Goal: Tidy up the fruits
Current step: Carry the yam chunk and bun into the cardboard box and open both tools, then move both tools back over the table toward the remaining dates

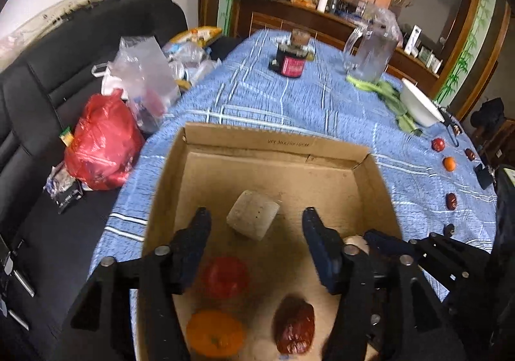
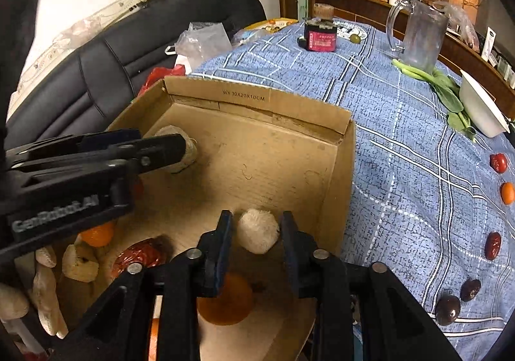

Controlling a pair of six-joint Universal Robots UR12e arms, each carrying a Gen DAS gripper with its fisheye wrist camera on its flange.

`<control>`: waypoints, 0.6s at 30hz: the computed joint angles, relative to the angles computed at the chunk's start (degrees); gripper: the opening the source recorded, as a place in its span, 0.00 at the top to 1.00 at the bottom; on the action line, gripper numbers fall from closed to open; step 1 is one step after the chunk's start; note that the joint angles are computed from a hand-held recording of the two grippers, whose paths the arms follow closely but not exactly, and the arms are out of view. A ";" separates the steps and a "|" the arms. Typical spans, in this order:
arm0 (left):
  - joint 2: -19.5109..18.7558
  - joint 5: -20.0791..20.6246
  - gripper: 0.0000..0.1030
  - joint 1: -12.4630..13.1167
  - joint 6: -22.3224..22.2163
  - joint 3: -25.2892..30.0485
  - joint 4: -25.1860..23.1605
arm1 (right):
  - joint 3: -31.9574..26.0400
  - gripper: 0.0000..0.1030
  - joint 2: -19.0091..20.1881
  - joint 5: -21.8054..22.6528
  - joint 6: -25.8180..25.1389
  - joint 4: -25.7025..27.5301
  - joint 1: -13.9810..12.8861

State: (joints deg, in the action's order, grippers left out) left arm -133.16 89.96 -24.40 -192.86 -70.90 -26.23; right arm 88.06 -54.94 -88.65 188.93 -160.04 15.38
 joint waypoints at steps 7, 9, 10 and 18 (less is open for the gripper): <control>4.56 4.88 0.30 -1.43 -1.03 -7.60 11.03 | 4.41 0.51 -2.98 -0.25 0.51 -6.61 0.47; 5.65 6.46 0.28 -1.88 -1.21 -9.52 13.94 | 6.25 0.51 -4.07 -0.69 1.21 -8.63 0.51; 6.39 7.19 0.28 -2.18 -1.45 -10.79 15.90 | 7.52 0.50 -4.80 -1.28 1.92 -10.00 0.55; 9.21 11.07 0.24 -4.43 -0.37 -15.26 23.25 | 15.76 0.45 -9.41 -2.59 8.59 -17.40 0.09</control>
